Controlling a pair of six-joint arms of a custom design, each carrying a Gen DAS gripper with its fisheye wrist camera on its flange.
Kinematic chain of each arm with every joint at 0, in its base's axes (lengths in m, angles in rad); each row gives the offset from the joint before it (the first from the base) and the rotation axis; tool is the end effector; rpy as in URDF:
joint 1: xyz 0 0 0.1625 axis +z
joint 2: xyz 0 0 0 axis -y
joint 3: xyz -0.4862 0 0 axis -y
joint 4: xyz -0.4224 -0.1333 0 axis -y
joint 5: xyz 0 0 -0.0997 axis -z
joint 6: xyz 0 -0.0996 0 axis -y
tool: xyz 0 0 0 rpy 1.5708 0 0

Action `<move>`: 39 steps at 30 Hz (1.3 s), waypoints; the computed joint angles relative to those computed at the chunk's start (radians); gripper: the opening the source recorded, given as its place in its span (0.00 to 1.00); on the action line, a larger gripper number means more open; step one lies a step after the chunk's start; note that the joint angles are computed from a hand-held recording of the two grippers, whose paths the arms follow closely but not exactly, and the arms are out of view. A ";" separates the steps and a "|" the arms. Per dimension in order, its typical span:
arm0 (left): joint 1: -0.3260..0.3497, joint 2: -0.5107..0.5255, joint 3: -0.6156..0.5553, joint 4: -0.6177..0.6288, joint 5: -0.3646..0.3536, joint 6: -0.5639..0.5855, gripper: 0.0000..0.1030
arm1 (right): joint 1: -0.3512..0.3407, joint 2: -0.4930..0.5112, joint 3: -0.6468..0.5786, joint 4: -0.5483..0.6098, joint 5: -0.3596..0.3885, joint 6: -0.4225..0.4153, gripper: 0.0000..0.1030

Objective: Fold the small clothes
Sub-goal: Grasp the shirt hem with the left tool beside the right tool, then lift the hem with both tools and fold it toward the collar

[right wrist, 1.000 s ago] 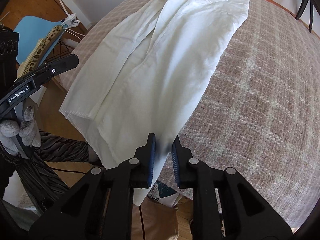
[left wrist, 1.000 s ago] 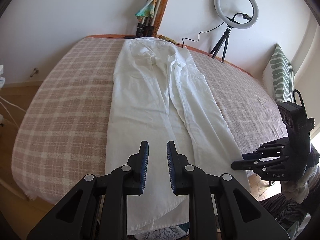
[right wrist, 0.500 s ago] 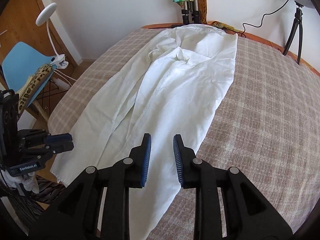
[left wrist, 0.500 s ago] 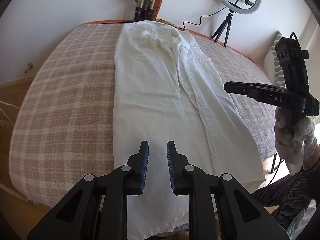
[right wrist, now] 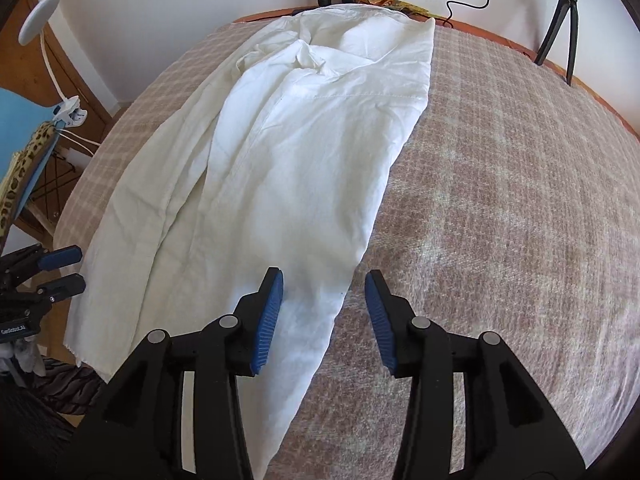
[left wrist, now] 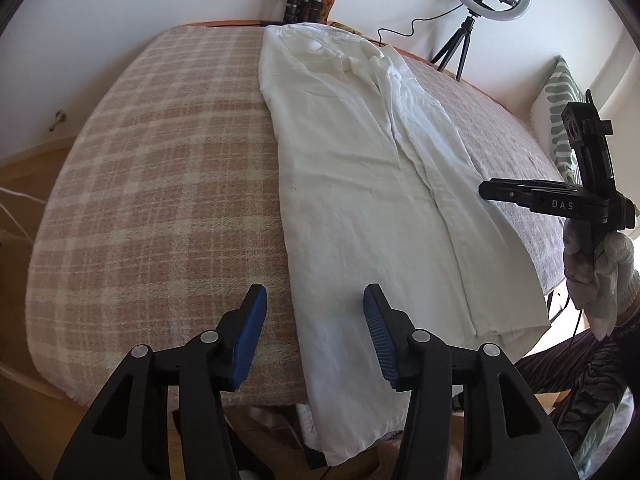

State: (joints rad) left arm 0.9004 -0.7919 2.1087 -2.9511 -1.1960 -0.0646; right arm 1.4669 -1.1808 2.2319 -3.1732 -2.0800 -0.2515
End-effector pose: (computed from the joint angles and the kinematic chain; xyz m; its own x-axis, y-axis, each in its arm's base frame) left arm -0.2106 -0.5388 0.0135 -0.7821 0.5083 -0.3605 0.5707 0.8165 -0.0869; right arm 0.0298 -0.5311 0.2237 -0.8374 0.1228 0.5325 -0.1240 0.9063 -0.4040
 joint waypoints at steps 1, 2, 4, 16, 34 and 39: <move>0.006 -0.003 0.000 0.018 -0.016 -0.007 0.47 | -0.006 -0.022 0.019 0.022 0.036 0.024 0.44; 0.007 -0.003 0.004 0.013 -0.020 -0.006 0.47 | -0.011 -0.041 0.041 0.034 0.066 0.037 0.44; 0.008 -0.012 0.009 0.022 -0.032 -0.007 0.47 | -0.015 -0.069 0.083 0.033 0.092 0.058 0.44; 0.063 -0.064 0.047 0.010 -0.187 -0.173 0.43 | -0.144 -0.174 0.228 0.041 0.384 0.066 0.23; 0.033 -0.071 0.091 -0.024 -0.141 -0.153 0.29 | -0.220 -0.261 0.246 0.169 0.513 0.054 0.16; 0.060 -0.067 0.082 0.030 -0.209 -0.168 0.34 | -0.238 -0.262 0.253 0.237 0.538 0.008 0.30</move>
State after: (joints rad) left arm 0.9609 -0.8585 2.1906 -2.9214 -1.4049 -0.2324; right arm 1.2293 -1.4427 2.4851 -2.9359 -1.5421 -0.2440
